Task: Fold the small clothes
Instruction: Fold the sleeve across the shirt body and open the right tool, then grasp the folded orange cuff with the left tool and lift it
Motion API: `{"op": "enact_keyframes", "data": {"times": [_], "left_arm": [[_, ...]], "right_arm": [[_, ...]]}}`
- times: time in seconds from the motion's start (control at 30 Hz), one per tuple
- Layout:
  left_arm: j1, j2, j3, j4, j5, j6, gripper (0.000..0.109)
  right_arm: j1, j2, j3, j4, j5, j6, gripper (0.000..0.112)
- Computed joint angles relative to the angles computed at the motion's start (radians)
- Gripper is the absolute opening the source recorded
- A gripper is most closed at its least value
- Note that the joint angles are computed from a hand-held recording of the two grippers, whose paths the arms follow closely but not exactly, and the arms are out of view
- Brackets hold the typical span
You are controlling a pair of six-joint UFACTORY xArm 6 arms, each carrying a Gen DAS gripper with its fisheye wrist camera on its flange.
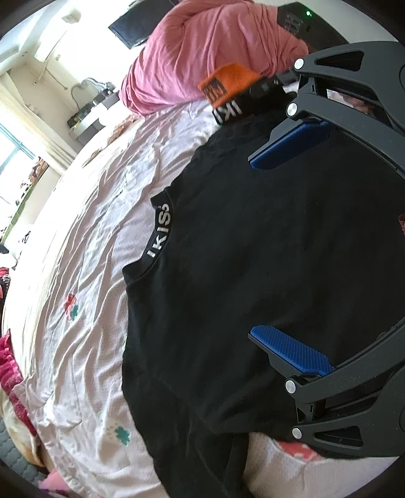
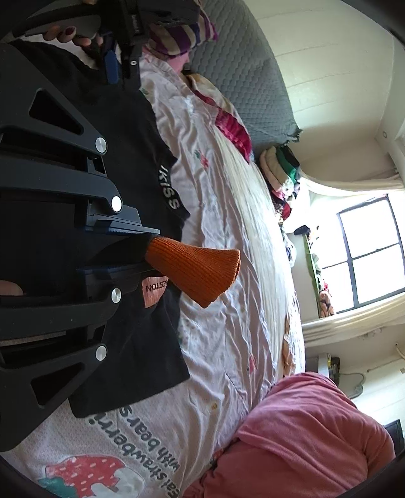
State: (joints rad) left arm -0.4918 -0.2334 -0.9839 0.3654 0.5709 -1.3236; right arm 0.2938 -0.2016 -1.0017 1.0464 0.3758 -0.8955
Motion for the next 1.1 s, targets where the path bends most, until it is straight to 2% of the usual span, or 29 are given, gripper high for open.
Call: {"op": "enact_keyframes", "data": {"times": [0.1,0.2,0.27,0.4,0.53,0.6,0.7,0.77,0.8,0.97,1.1], "left_arm": [[0.008,0.002,0.023,-0.040,-0.051,0.006,0.094],[0.007,0.010,0.026,-0.043,-0.062,-0.003,0.094],[0.008,0.015,0.035,-0.065,-0.087,0.005,0.094],[0.003,0.031,0.045,-0.108,-0.137,0.037,0.094],[-0.014,0.070,0.026,-0.143,-0.164,0.091,0.094],[-0.023,0.095,0.017,-0.187,-0.193,0.131,0.093],[-0.037,0.141,-0.012,-0.250,-0.230,0.186,0.089],[-0.048,0.183,-0.045,-0.294,-0.255,0.235,0.079],[-0.054,0.203,-0.063,-0.326,-0.264,0.266,0.075],[-0.076,0.317,-0.167,-0.488,-0.265,0.401,0.072],[-0.086,0.393,-0.245,-0.469,-0.232,0.379,0.072]], "right_arm": [[0.017,0.002,0.005,-0.014,0.001,-0.002,0.016],[0.015,0.001,0.002,-0.001,0.046,-0.020,0.025],[0.001,-0.002,-0.006,0.035,0.114,-0.055,0.039],[-0.025,-0.007,-0.017,0.073,0.181,-0.075,0.045],[-0.055,-0.002,-0.031,0.030,0.172,-0.011,0.053],[-0.067,0.008,-0.033,-0.070,0.142,0.096,0.058],[-0.104,0.028,-0.039,-0.204,0.128,0.248,0.058],[-0.134,0.039,-0.041,-0.295,0.123,0.346,0.058],[-0.150,0.042,-0.042,-0.301,0.125,0.364,0.058],[-0.219,0.050,-0.053,-0.274,0.155,0.395,0.058],[-0.248,0.043,-0.056,-0.237,0.162,0.385,0.060]]}}
